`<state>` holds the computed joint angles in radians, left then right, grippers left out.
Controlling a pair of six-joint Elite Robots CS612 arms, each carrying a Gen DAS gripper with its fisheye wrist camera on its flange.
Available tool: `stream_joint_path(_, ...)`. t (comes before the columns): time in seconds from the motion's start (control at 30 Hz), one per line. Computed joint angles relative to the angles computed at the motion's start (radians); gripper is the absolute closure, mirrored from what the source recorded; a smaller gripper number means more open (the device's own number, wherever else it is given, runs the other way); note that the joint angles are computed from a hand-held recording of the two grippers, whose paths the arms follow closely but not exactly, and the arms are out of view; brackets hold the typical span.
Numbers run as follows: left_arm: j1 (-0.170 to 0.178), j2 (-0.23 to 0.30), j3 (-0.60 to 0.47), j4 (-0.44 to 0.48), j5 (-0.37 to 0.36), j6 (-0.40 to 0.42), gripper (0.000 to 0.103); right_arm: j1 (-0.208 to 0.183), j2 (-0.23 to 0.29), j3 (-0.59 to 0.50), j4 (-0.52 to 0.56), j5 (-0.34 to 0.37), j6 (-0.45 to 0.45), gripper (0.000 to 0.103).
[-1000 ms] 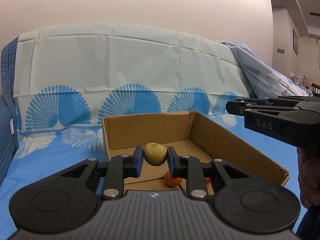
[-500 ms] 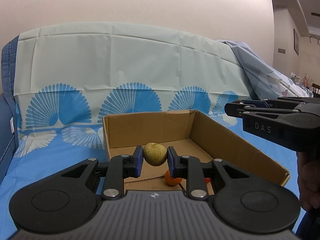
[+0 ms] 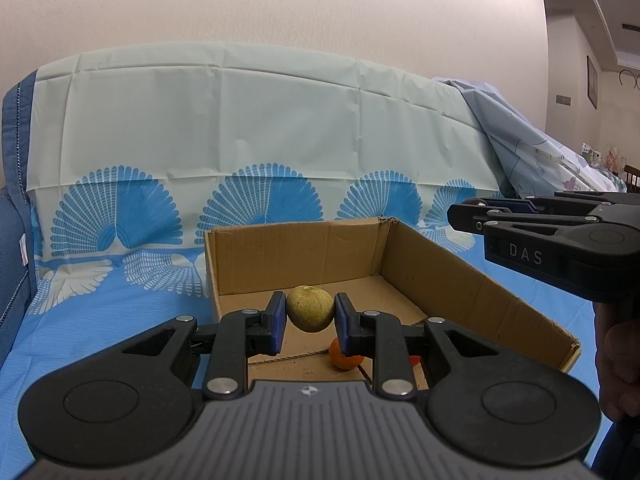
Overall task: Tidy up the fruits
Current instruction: 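Lift and carry the plum with the right gripper while the left carries the yellow fruit over the box, then open the left gripper over the box while the right releases the plum into it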
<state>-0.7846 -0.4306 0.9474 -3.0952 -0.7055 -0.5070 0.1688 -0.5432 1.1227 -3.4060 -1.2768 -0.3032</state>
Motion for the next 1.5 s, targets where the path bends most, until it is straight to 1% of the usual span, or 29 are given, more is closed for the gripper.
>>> stream_joint_path(0.73, 0.000, 0.005, -0.008, -0.006, -0.004, 0.003, 0.075, -0.001, -0.002, 0.003, 0.013, 0.018, -0.018, 0.077)
stream_joint_path(0.77, 0.000, 0.005, -0.009, -0.007, -0.004, 0.000, 0.071, -0.002, -0.002, 0.001, 0.021, 0.023, -0.018, 0.076)
stream_joint_path(0.8, 0.000, 0.004, -0.008, -0.001, -0.005, -0.005, 0.056, -0.003, -0.004, 0.001, 0.038, 0.030, -0.016, 0.074)
stream_joint_path(0.83, 0.000, 0.004, -0.008, -0.001, 0.002, -0.010, 0.047, -0.002, -0.006, 0.000, 0.059, 0.029, -0.020, 0.056)
stream_joint_path(0.87, -0.001, 0.005, -0.008, -0.007, 0.009, -0.010, 0.044, 0.000, -0.006, 0.000, 0.067, 0.024, -0.025, 0.043)
stream_joint_path(0.93, -0.001, 0.002, -0.004, -0.009, 0.016, -0.019, 0.043, 0.000, -0.006, 0.003, 0.053, 0.030, -0.028, 0.039)
stream_joint_path(1.0, -0.002, -0.003, 0.003, 0.000, 0.023, -0.038, 0.042, -0.001, -0.008, 0.008, 0.048, 0.030, -0.028, 0.034)
stream_joint_path(1.03, -0.003, -0.005, 0.008, 0.002, 0.030, -0.048, 0.041, 0.000, -0.009, 0.011, 0.047, 0.023, -0.025, 0.029)
stream_joint_path(1.07, -0.004, -0.008, 0.014, 0.000, 0.036, -0.054, 0.038, 0.000, -0.011, 0.013, 0.041, 0.017, -0.017, 0.024)
stream_joint_path(1.1, -0.007, -0.012, 0.021, -0.006, 0.045, -0.054, 0.033, -0.001, -0.012, 0.016, 0.034, 0.015, -0.006, 0.021)
stream_joint_path(1.13, -0.011, -0.015, 0.028, -0.016, 0.060, -0.047, 0.029, -0.002, -0.014, 0.018, 0.029, 0.015, 0.007, 0.015)
stream_joint_path(1.17, -0.015, -0.017, 0.034, -0.027, 0.074, -0.037, 0.022, -0.004, -0.016, 0.022, 0.027, 0.015, 0.020, 0.009)
stream_joint_path(1.2, -0.019, -0.020, 0.042, -0.042, 0.081, -0.024, 0.018, -0.006, -0.020, 0.028, 0.027, 0.015, 0.031, 0.006)
stream_joint_path(1.23, -0.023, -0.024, 0.051, -0.057, 0.086, -0.008, 0.018, -0.007, -0.026, 0.035, 0.029, 0.017, 0.041, 0.002)
stream_joint_path(1.3, -0.033, -0.032, 0.062, -0.059, 0.107, 0.012, 0.017, -0.013, -0.040, 0.058, 0.024, 0.025, 0.060, 0.001)
stream_joint_path(1.37, -0.047, -0.036, 0.066, -0.050, 0.149, 0.031, 0.017, -0.018, -0.057, 0.085, 0.017, 0.029, 0.071, 0.001)
stream_joint_path(1.4, -0.053, -0.040, 0.071, -0.045, 0.160, 0.028, 0.017, -0.020, -0.067, 0.101, 0.020, 0.028, 0.079, 0.001)
stream_joint_path(1.43, -0.059, -0.050, 0.085, -0.022, 0.163, -0.004, 0.017, -0.023, -0.078, 0.116, 0.028, 0.027, 0.086, 0.001)
stream_joint_path(1.5, -0.070, -0.076, 0.115, 0.061, 0.172, -0.117, 0.017, -0.028, -0.105, 0.154, 0.058, 0.018, 0.098, 0.001)
